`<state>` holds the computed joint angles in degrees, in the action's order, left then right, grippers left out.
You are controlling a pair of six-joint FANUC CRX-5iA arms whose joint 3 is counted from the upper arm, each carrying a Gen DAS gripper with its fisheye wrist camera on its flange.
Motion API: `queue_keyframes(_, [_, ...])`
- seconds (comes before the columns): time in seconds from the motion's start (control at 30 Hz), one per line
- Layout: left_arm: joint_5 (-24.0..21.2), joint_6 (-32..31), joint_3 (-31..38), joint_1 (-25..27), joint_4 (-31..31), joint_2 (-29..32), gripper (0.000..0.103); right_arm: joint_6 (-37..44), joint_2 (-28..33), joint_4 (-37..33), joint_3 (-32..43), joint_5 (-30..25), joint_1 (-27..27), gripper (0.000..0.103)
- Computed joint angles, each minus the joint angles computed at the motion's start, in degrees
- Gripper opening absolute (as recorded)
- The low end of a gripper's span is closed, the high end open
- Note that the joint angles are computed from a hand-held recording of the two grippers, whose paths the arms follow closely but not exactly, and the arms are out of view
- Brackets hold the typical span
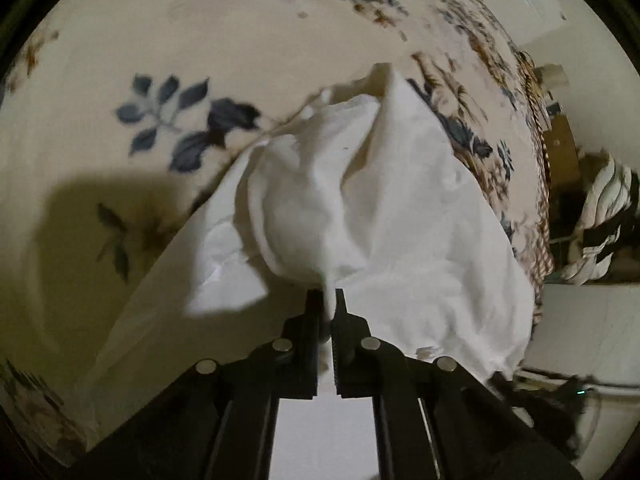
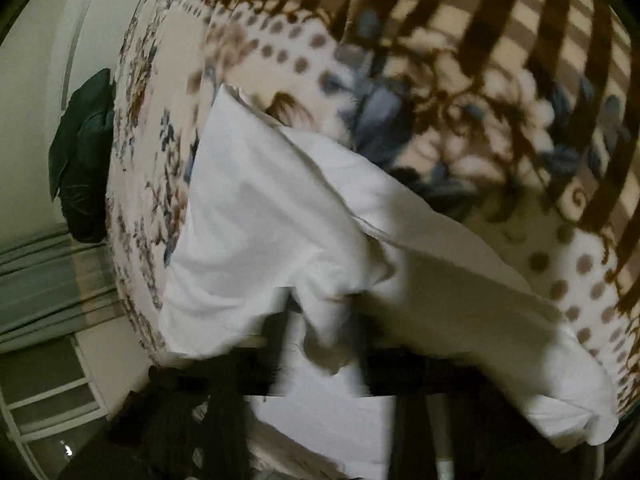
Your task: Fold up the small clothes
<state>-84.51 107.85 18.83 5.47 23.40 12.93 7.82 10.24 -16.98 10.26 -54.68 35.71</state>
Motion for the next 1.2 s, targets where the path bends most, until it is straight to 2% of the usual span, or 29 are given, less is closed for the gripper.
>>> queue_keyframes(0.17, [-1.2, -2.8, -2.4, 2.3, 0.5, -3.9, 0.003, -0.2, -1.7, 4.1, 0.9, -4.7, 1.8, 0.008])
queue_keyframes(0.37, [-4.6, -4.1, -2.6, 3.6, 0.6, -5.3, 0.003, 4.3, -2.6, 2.5, 3.4, -11.6, 3.1, 0.008])
queue_keyframes(0.53, [-7.3, -5.0, -4.4, 3.0, -1.0, -4.5, 0.004, 5.8, -4.4, 0.5, 0.7, -14.1, 3.7, 0.008])
queue_keyframes(0.6, [-8.4, -5.3, -5.3, 3.4, -1.1, -4.6, 0.005, 8.1, -2.6, -0.9, 1.9, -17.2, 2.8, 0.008])
queue_keyframes(0.63, [-9.2, -5.0, -5.7, 4.1, -0.3, -4.8, 0.005, 9.9, -1.5, -1.3, 3.0, -19.3, 2.3, 0.014])
queue_keyframes(0.67, [-10.8, -4.5, -5.2, 4.7, -0.1, -4.8, 0.008, 11.9, -0.6, -2.5, 4.5, -21.5, 1.7, 0.022])
queue_keyframes(0.7, [-12.1, -4.2, -4.5, 5.1, 0.2, -4.7, 0.022, 12.9, 0.1, -2.9, 5.6, -22.4, 1.3, 0.026])
queue_keyframes(0.73, [-13.0, -3.9, -4.0, 5.8, 0.7, -4.9, 0.037, 13.9, 0.0, -2.6, 6.6, -23.1, 1.3, 0.036])
queue_keyframes(0.77, [-12.8, -3.4, -4.0, 7.0, 2.1, -5.7, 0.041, 14.6, 0.1, -1.9, 7.6, -23.5, 1.3, 0.044])
queue_keyframes(0.83, [-11.9, -2.4, -2.6, 7.9, 2.4, -6.1, 0.049, 15.4, 0.0, 1.0, 9.9, -24.2, 1.7, 0.049])
queue_keyframes(0.9, [-10.1, -2.0, 0.2, 7.6, 2.8, -4.3, 0.049, 15.4, 0.4, 4.1, 11.7, -23.6, 1.7, 0.049])
queue_keyframes(1.03, [-6.8, -2.3, 8.6, 4.5, 2.3, 3.9, 0.049, 14.9, 4.1, 6.5, 15.3, -19.5, -0.8, 0.050])
queue_keyframes(1.13, [-6.6, -3.6, 15.2, 2.4, 0.9, 9.4, 0.049, 15.3, 5.8, 4.8, 15.6, -16.1, -3.0, 0.050])
queue_keyframes(1.2, [-8.0, -4.3, 20.2, 0.9, -2.3, 13.0, 0.047, 15.7, 7.8, 2.9, 16.6, -14.8, -4.2, 0.049])
